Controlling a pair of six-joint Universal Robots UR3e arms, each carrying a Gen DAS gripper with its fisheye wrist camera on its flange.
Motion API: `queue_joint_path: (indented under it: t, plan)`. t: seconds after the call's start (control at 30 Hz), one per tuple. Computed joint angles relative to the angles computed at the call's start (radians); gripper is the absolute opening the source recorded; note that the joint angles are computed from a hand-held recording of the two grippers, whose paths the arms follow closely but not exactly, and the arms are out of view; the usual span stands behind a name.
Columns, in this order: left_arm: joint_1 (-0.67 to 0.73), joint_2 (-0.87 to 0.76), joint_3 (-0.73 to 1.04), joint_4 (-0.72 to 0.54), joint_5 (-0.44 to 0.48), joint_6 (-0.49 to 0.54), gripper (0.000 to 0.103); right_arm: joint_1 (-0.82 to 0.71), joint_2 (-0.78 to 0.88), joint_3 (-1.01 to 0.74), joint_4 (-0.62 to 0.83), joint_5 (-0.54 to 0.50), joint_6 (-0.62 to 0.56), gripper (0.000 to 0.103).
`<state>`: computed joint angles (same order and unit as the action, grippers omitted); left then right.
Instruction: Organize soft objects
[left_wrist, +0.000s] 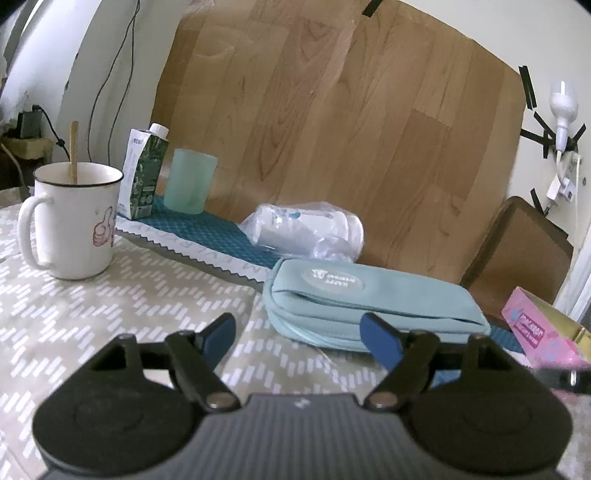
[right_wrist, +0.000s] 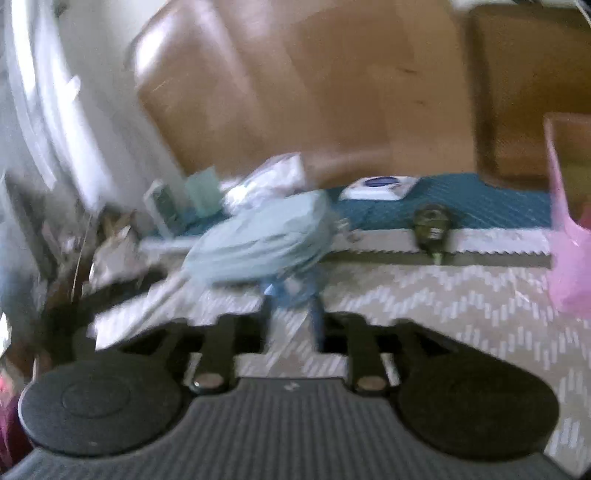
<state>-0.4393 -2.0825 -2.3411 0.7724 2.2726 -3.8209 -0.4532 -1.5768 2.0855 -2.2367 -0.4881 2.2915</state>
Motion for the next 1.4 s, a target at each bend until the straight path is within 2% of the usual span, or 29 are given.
queue_joint_path:
  t: [0.03,0.13,0.23,0.33,0.4,0.47,0.5,0.53,0.57,0.6,0.67,0.73,0.77,0.83,0.9,0.97,1.07,1.13,1.17,1.2,1.23,1.27,1.3,1.33,1.37,1.4]
  plan:
    - [-0.007,-0.001,0.006,-0.009,0.011,0.001,0.077,0.017,0.067,-0.030,-0.091,0.009,0.110,0.057]
    - [-0.030,-0.010,0.026,-0.026,0.046,0.012,0.077,0.069,0.254,-0.157,-0.234,0.012,0.356,0.060]
    - [-0.042,-0.016,0.050,-0.051,0.062,0.033,0.077,0.149,0.430,-0.295,-0.390,-0.030,0.628,0.064]
    - [-0.042,-0.018,0.063,-0.064,0.056,0.052,0.077,0.193,0.535,-0.379,-0.462,-0.031,0.777,0.076]
    - [-0.033,-0.014,0.063,-0.073,0.042,0.054,0.077,0.216,0.580,-0.417,-0.492,-0.022,0.843,0.076]
    - [-0.023,-0.010,0.051,-0.063,0.027,0.048,0.077,0.234,0.591,-0.431,-0.503,-0.013,0.861,0.076]
    - [-0.018,-0.009,0.043,-0.051,0.021,0.044,0.077,0.239,0.588,-0.439,-0.478,-0.003,0.840,0.076]
    - [-0.014,-0.008,0.036,-0.041,0.016,0.039,0.077,0.241,0.578,-0.446,-0.429,0.010,0.792,0.070]
    - [-0.009,-0.005,0.028,-0.034,0.008,0.033,0.077,0.251,0.560,-0.449,-0.386,0.008,0.737,0.045]
    - [-0.002,-0.001,0.019,-0.027,-0.002,0.027,0.077,0.251,0.525,-0.438,-0.339,-0.003,0.664,0.046]
    - [0.007,0.004,0.005,-0.015,-0.013,0.016,0.077,0.246,0.457,-0.377,-0.375,-0.029,0.634,0.043]
    - [0.017,0.008,-0.013,0.007,-0.026,0.009,0.077,0.192,0.358,-0.300,-0.277,0.018,0.499,0.039]
    - [0.022,0.008,-0.023,0.024,-0.036,0.007,0.077,0.158,0.303,-0.278,-0.142,0.051,0.388,0.035]
    - [0.040,0.010,-0.044,0.061,-0.072,0.015,0.080,0.079,0.193,-0.279,0.277,0.095,0.075,0.032]
    - [0.048,0.006,-0.059,0.096,-0.092,0.021,0.082,-0.007,0.115,-0.324,0.695,0.071,-0.243,0.031]
    - [0.052,0.003,-0.066,0.117,-0.108,0.028,0.082,-0.116,0.063,-0.334,0.957,0.015,-0.487,0.031]
    - [0.071,0.013,-0.092,0.150,-0.177,0.051,0.082,-0.294,0.060,-0.353,1.212,-0.071,-0.709,0.032]
    - [0.093,0.031,-0.106,0.149,-0.246,0.067,0.079,-0.399,0.023,-0.286,1.203,-0.106,-0.744,0.036]
    - [0.086,0.041,-0.093,0.117,-0.251,0.073,0.078,-0.460,-0.041,-0.194,1.099,-0.108,-0.713,0.038]
    - [0.075,0.044,-0.077,0.094,-0.254,0.073,0.078,-0.511,-0.127,-0.090,0.952,-0.100,-0.649,0.042]
    - [0.068,0.044,-0.064,0.079,-0.272,0.070,0.078,-0.545,-0.213,0.015,0.750,-0.102,-0.543,0.056]
    - [0.063,0.044,-0.052,0.071,-0.299,0.064,0.078,-0.572,-0.283,0.120,0.540,-0.103,-0.443,0.060]
    - [0.058,0.047,-0.037,0.056,-0.333,0.060,0.076,-0.601,-0.324,0.200,0.393,-0.096,-0.396,0.060]
    - [0.054,0.052,-0.025,0.033,-0.355,0.061,0.076,-0.615,-0.332,0.238,0.330,-0.083,-0.378,0.060]
    - [0.042,0.063,0.001,-0.019,-0.368,0.067,0.076,-0.616,-0.323,0.235,0.350,-0.067,-0.387,0.062]
    - [0.027,0.070,0.025,-0.065,-0.364,0.073,0.076,-0.618,-0.311,0.202,0.454,-0.051,-0.455,0.065]
